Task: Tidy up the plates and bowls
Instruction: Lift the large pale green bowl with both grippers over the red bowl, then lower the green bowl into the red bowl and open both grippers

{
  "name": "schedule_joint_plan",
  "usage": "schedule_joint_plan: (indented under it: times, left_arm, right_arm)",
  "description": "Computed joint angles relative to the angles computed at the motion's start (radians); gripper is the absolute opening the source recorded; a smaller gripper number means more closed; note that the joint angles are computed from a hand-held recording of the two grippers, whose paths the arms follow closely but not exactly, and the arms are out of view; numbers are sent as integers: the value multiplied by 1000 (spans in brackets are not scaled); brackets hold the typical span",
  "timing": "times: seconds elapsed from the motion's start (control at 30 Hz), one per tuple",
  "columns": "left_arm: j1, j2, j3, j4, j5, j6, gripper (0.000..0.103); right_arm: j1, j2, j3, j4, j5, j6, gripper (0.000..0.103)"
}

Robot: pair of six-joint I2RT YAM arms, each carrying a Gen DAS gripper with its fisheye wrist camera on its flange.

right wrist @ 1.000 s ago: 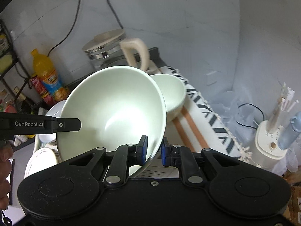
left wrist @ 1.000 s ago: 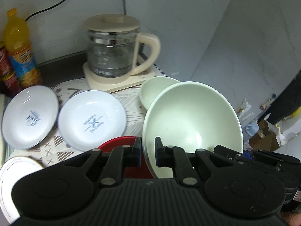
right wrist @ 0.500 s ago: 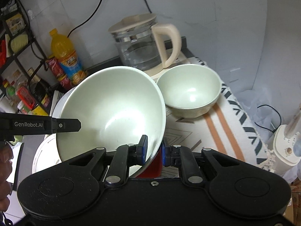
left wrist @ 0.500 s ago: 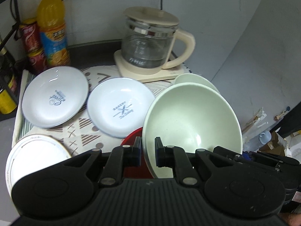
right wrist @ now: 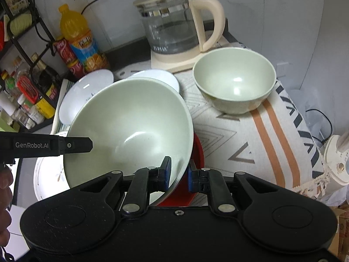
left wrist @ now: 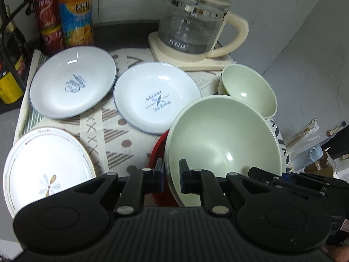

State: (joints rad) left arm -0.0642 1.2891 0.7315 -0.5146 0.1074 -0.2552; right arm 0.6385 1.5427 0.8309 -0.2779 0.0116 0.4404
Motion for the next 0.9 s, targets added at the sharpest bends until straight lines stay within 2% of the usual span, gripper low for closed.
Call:
schedule_joint_plan:
  times: [0.27,0.57,0.7,0.77,0.9]
  left_arm:
    - [7,63,-5,29,19,-1,12]
    - [26,121,15,38,35,-3,12]
    - [19,129,31,19,24,1,12]
    - [13,129,38,10,17,6,16]
    - [2,134,51,-6,-1,2,17]
  right_arm:
    - [2,52,31,-33,4,-14,18]
    - [10,114,79,-60,-10,-29,26]
    - [12,118,90,-68,-9,-26,26]
    - [10,118,96,-76,-13,-30,27]
    - [6,107,93,-73,-25,-22,33]
